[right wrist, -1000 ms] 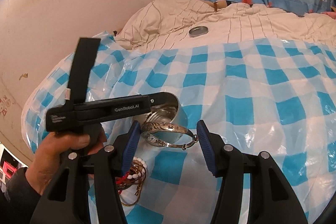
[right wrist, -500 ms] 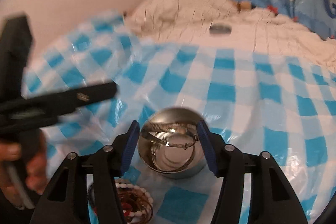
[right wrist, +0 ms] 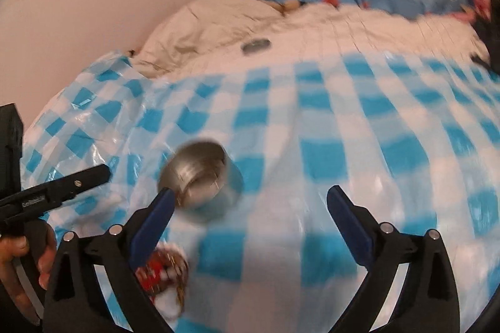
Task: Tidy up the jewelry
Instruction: 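Withdraw the left gripper from the tin back over the jewelry pile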
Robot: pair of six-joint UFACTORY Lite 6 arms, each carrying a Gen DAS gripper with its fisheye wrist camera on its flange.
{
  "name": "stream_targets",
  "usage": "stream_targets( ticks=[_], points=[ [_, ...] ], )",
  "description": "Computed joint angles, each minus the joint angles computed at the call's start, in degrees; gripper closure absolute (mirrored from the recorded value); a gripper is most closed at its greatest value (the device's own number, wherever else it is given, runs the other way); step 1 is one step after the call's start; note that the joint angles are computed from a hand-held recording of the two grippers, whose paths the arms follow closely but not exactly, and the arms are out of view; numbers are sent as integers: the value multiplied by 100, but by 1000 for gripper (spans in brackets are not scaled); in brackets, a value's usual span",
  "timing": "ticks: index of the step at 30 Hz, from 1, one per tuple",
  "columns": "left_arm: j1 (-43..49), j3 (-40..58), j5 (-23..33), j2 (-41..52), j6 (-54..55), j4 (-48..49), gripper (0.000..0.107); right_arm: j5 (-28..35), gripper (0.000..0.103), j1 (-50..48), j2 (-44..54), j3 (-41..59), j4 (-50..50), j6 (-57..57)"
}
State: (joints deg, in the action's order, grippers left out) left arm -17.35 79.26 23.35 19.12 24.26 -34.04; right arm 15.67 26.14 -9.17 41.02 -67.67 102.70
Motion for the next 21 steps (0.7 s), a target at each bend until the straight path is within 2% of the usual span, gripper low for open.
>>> stream_targets(
  ticks=[4, 7, 12, 17, 21],
  points=[
    [-288, -411, -293, -335, -727, 946, 22, 316, 9, 422, 242, -89, -323, 640],
    [-353, -562, -404, -554, -927, 1204, 19, 1002, 8, 928, 757, 170, -728, 975],
    [-245, -496, -260, -702, -622, 746, 17, 1595, 8, 1238, 1363, 266, -922, 1263],
    [-238, -526, -176, -844, -453, 495, 15, 1441, 7, 1071, 1842, 350, -576, 1159],
    [-219, -776, -151, -1095, -206, 332, 15, 1653, 7, 1302, 1854, 267, -600, 1337]
  ],
)
